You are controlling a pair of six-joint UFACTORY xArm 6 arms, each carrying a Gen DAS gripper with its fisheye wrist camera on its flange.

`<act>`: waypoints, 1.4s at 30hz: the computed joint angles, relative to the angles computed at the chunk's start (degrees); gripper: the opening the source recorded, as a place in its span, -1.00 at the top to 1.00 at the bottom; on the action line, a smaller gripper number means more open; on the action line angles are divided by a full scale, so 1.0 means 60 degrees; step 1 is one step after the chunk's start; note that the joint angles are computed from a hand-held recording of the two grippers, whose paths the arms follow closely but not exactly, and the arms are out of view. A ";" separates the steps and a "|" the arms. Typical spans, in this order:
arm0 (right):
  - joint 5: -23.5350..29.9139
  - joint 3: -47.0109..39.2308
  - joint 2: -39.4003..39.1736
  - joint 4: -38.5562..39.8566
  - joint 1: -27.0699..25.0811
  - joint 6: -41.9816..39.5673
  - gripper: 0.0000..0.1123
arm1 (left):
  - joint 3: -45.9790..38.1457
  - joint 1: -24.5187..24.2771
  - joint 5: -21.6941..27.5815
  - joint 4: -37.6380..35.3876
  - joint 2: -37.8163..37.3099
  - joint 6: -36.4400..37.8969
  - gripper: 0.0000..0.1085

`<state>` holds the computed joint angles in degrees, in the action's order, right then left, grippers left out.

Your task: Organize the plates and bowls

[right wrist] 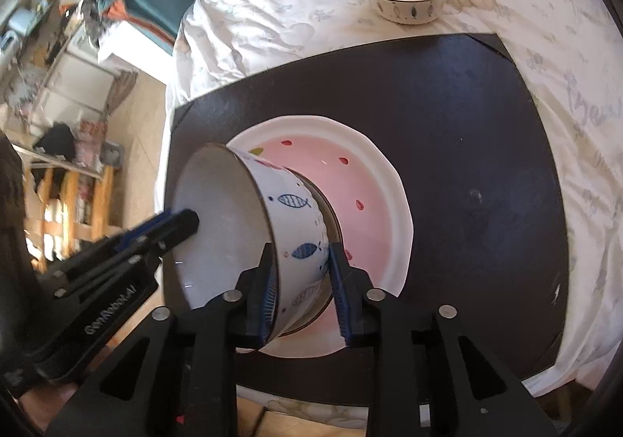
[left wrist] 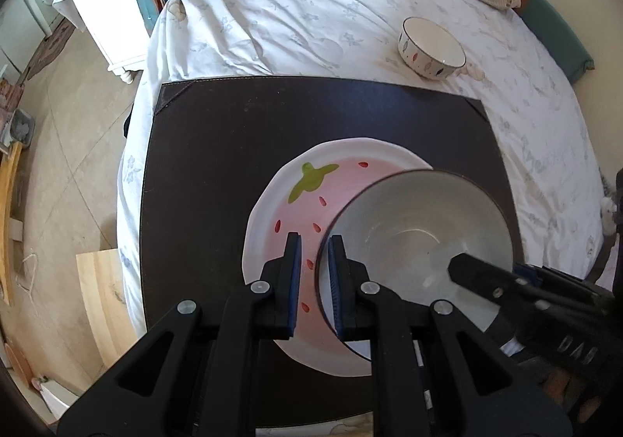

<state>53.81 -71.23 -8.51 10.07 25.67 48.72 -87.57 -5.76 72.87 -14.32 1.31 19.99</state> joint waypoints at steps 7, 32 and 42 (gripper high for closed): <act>-0.0412 0.0459 -0.0430 0.0026 -0.0171 0.0156 0.36 | -0.0200 0.0050 0.0193 -0.0217 0.0161 0.0072 0.79; -0.0329 0.0669 -0.0693 0.0061 -0.0263 0.0062 0.26 | -0.0341 0.0169 0.0660 -0.0339 0.0222 -0.0242 0.27; -0.0568 0.1231 -0.0422 0.2357 -0.0568 -0.0698 0.45 | -0.0534 0.0055 0.1312 -0.0447 0.0616 -0.0336 0.57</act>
<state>50.40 -63.84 -11.04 24.21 22.26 44.53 -90.77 -5.43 80.74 -17.01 5.01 17.97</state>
